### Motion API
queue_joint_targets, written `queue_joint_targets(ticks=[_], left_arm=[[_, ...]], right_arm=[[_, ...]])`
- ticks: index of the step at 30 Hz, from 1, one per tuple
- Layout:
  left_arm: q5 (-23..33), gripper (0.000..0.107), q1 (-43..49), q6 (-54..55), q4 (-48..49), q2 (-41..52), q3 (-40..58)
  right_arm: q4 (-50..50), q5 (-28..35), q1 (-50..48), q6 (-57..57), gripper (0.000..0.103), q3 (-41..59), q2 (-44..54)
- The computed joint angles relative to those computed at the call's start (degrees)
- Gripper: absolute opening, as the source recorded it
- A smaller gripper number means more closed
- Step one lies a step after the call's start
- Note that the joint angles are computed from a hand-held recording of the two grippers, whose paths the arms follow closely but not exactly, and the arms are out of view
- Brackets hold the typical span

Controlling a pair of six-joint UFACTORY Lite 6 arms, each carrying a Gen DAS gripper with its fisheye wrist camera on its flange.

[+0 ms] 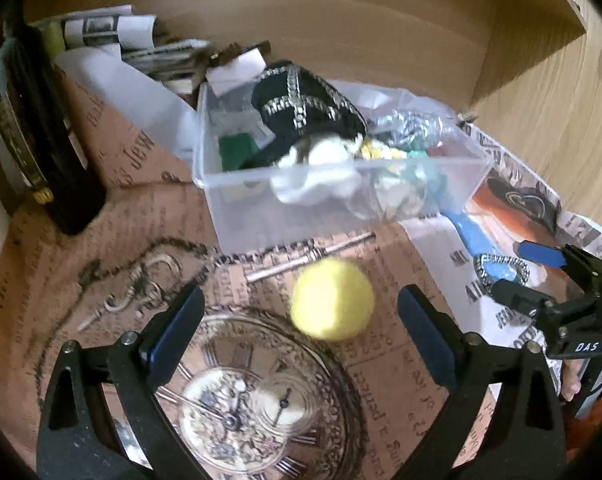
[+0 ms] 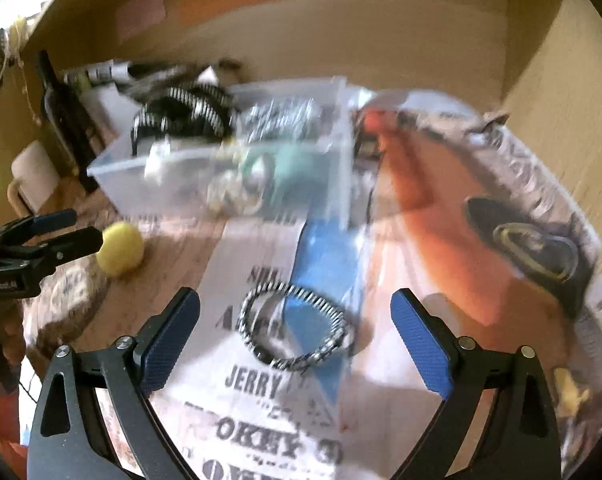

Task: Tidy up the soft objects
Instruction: 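Grasp the yellow ball with the left tool while the right tool grasps the braided bracelet, then carry the yellow ball and braided bracelet into the clear box and release both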

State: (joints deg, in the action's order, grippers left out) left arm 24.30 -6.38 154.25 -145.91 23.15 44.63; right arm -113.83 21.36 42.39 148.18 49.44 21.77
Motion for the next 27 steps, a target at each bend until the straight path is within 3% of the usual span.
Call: queue_joint_targets(ticks=[2,5,8,13,18,27], left_arm=[[0.5,0.098,-0.6,1.6,-1.7,0.7,-0.4],[-0.1,0.083,-1.0,0.4,0.2,1.9,0.3],[-0.5,0.074,-0.6,-3.9,4.9,3.6,2.0],[-0.9,0.044,-0.9,-7.2,9.0,5.1,3.3],[0.3,0.044,-0.9,-4.9,6.6,3.9,1.9],[2.7,0.043,2.3,-6.2,8.0,-4.5,-1.7]], right_arm=[[2.1,-1.3,0.1,-3.4,0.095,2.0,2.2],[8.5,0.1,1.4,-10.1,0.090,4.4,5.4],[10.0,1.4,2.5,-11.8,0.071,4.7,5.8],[6.6,2.0,2.4,-7.7,0.042,3.2,4.9],[5.3,1.8,2.0,-6.9,0.017,3.3,4.5],[7.0,5.2,3.7,-11.0,0.013,3.0,0.3]])
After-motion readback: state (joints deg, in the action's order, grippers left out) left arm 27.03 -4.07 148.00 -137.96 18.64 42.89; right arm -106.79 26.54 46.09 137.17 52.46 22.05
